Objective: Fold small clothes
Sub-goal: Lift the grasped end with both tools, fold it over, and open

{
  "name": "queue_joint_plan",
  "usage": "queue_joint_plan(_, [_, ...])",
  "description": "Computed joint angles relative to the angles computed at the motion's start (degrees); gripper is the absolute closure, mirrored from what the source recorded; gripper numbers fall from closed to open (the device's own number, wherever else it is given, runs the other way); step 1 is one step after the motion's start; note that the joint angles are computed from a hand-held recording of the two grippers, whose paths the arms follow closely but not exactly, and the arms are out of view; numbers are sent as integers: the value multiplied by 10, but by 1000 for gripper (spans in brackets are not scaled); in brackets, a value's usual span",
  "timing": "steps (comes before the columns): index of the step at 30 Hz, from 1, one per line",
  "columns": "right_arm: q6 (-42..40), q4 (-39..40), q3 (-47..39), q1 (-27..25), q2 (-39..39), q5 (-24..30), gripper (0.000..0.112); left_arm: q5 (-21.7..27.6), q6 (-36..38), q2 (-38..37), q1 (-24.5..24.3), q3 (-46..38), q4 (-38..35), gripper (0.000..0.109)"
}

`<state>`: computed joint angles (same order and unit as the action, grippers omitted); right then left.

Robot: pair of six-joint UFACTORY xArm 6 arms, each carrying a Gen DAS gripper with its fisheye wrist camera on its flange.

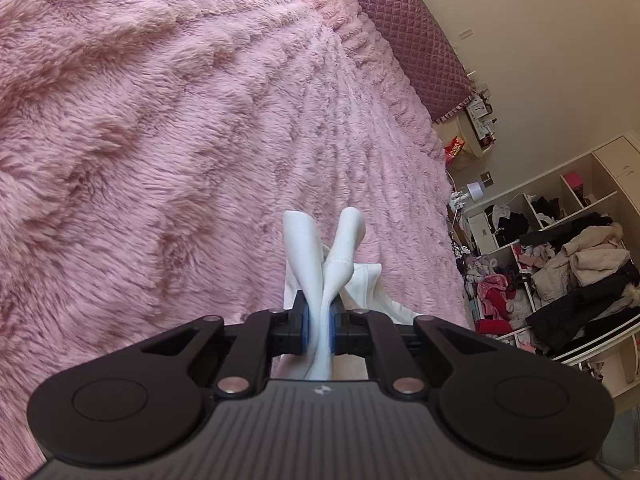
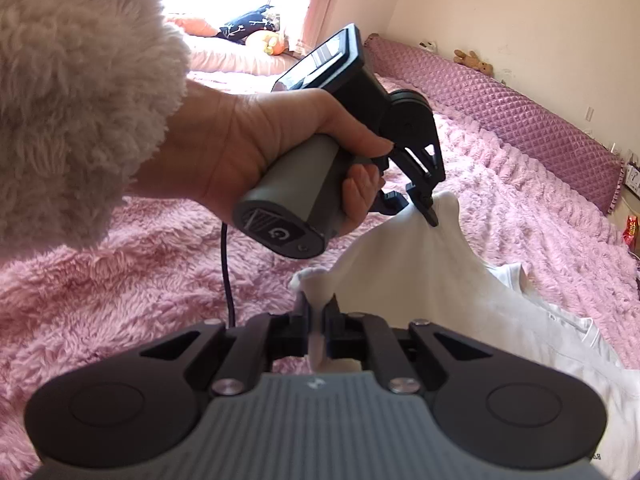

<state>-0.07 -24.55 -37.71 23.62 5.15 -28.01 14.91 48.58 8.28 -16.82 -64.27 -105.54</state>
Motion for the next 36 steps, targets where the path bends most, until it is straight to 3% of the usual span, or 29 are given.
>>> queue_joint_plan(8, [117,-83,36,-89,-75,-35,112,-19,-49,3,-43,-55,60,99])
queue_joint_plan(16, [404,-300,28,-247,-136,-40,112,-46,-106,66,-105,-155,116,100])
queue_joint_plan(28, [629,-493,-15,-482,-113,-102,112,-72,-438,252,-207,-364,505,100])
queue_joint_plan(36, [651,-519,-49,-586,-26,-127,112,-19,-715,389,-235,-524,796,100])
